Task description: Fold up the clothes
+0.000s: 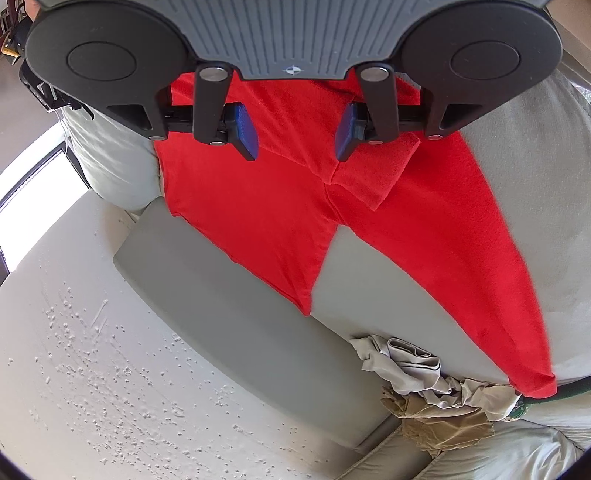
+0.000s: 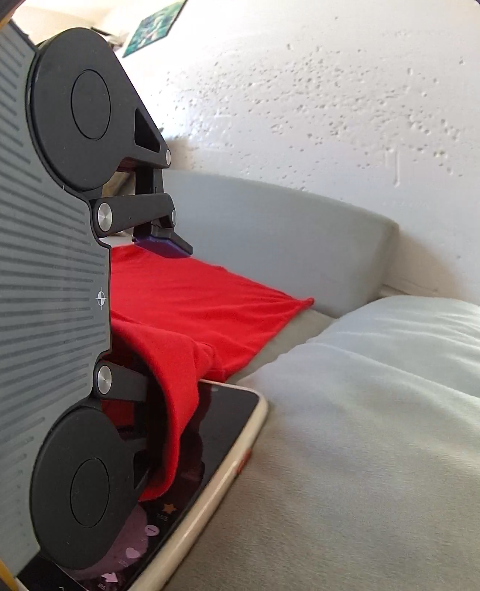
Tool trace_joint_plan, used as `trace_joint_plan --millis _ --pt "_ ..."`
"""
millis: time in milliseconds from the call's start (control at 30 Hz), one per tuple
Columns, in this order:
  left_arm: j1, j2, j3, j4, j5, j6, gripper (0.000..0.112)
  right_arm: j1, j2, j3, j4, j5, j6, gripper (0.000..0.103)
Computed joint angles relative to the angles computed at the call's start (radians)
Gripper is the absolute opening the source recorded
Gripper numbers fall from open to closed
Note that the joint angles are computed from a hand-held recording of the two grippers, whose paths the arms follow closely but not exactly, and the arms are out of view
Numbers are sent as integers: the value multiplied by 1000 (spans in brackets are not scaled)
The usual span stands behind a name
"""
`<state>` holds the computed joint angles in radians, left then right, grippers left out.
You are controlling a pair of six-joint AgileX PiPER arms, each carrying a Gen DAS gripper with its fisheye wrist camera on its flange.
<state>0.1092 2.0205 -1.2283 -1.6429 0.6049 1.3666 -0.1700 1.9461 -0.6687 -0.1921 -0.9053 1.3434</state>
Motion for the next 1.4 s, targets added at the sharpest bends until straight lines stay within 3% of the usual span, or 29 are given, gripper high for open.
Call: trace_joint_plan --millis 200,267,333,433,567,667,700,767,800,867,900,967,1000,1067,1167,1233,1300,1400 --pt "-1 -1 4 -15 -1 6 45 73 -8 88 260 -132 -111 50" --pt "-4 -1 4 -11 -6 5 45 78 -2 107 284 -167 -88 46" --pt "-8 -1 1 5 -16 -4 45 65 -4 105 252 -149 -88 45" --pt "-14 -3 2 19 -39 -12 45 63 -59 98 229 -42 -116 49" --pt "-12 1 -4 45 -53 -42 45 47 -208 118 193 154 -171 66" --pt "-15 1 -6 56 -62 -49 44 23 -324 177 199 195 -224 67" --pt "-15 -3 -4 63 -63 -51 44 7 -371 185 173 256 -196 67" --pt "-14 -13 0 78 -57 -56 44 -2 -473 177 169 456 -167 84" --pt "-10 -19 5 77 -41 -48 44 -3 -525 173 140 544 -152 85" --pt "1 -29 16 56 5 -13 44 1 -613 174 82 672 -121 78" --pt "5 -30 21 40 34 13 44 6 -651 185 75 687 -164 75" --pt "4 -27 26 9 90 75 44 5 -652 144 -38 709 -163 45" --pt "-7 -26 27 3 93 102 44 0 -623 110 -138 707 -111 39" --pt "-33 -20 24 7 61 123 44 -22 -480 36 -338 622 72 33" --pt "-59 -1 10 29 12 108 43 -60 -273 -111 -609 509 309 32" --pt "-55 12 -6 59 5 63 42 -67 -139 -200 -650 462 369 32" --pt "-50 24 -19 83 -2 27 42 -59 -53 -255 -610 475 360 32" --pt "-37 39 -36 110 6 -21 41 -73 14 -290 -500 474 275 13"
